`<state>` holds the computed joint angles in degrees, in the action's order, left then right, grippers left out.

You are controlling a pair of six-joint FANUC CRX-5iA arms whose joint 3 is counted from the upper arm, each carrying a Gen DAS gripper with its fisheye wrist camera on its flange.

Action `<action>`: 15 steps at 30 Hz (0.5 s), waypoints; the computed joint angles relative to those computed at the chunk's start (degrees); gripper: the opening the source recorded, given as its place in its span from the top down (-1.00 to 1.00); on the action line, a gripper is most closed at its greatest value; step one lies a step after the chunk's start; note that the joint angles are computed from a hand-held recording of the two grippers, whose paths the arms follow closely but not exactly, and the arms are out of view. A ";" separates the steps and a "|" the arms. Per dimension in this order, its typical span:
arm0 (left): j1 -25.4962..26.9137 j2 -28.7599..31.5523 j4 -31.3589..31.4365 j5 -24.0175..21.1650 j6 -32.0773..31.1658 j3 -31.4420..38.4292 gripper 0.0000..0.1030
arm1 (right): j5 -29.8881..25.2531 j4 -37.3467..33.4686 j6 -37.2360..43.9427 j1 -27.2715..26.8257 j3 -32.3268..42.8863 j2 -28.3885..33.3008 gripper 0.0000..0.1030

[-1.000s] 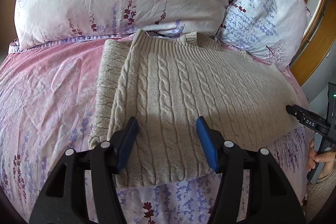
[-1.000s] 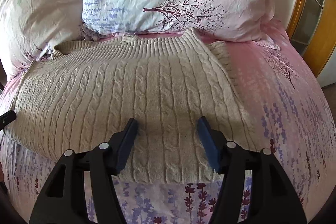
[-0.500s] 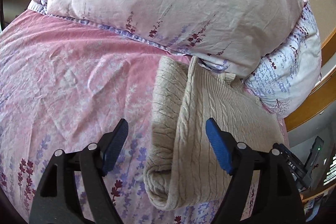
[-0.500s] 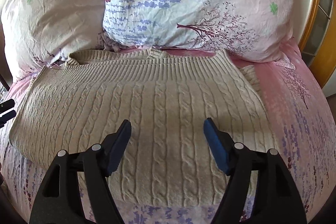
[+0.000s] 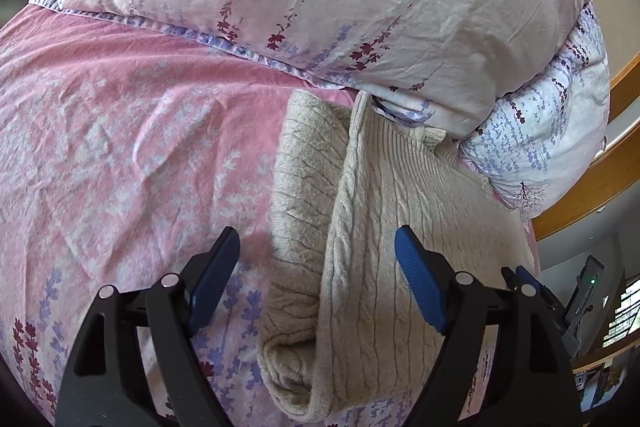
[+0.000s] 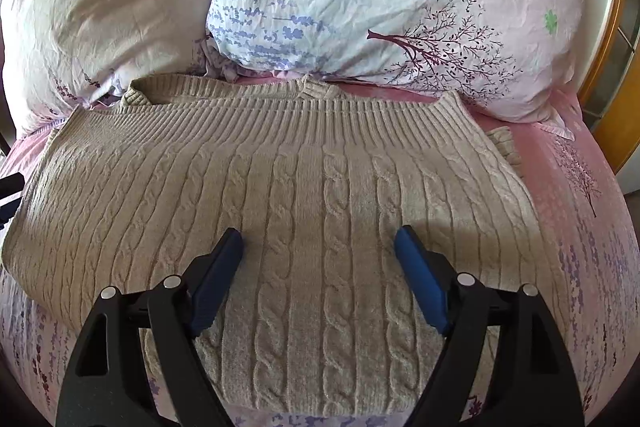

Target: Fold small clothes

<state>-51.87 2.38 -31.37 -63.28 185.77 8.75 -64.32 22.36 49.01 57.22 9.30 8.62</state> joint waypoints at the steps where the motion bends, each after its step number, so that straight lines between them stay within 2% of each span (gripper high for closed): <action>1: 0.40 -0.30 0.37 1.18 -0.01 -0.53 -0.53 | -0.04 0.32 -0.09 0.14 -0.14 0.00 -0.58; 4: 1.76 -0.90 2.14 5.43 0.00 -2.04 -0.41 | 0.13 0.62 -0.12 0.16 -0.30 0.03 -0.59; 7: 2.41 -0.11 3.18 6.68 0.10 -1.58 -0.31 | 0.42 0.40 -0.06 0.08 -0.50 -0.15 -0.59; 8: 2.12 0.21 2.45 6.33 1.19 -1.13 -0.27 | 0.58 0.22 0.07 0.00 -0.58 -0.23 -0.60; 11: 2.53 0.03 1.96 9.12 5.52 -2.13 -0.13 | 0.95 -0.05 0.31 -0.14 -0.82 -0.43 -0.60; 14: 3.76 -0.07 3.25 12.50 7.07 -3.27 0.08 | 1.15 -0.32 0.53 -0.21 -0.92 -0.60 -0.60; 15: 4.07 0.17 3.75 12.96 7.08 -3.23 0.22 | 1.24 -0.45 0.62 -0.25 -0.99 -0.69 -0.60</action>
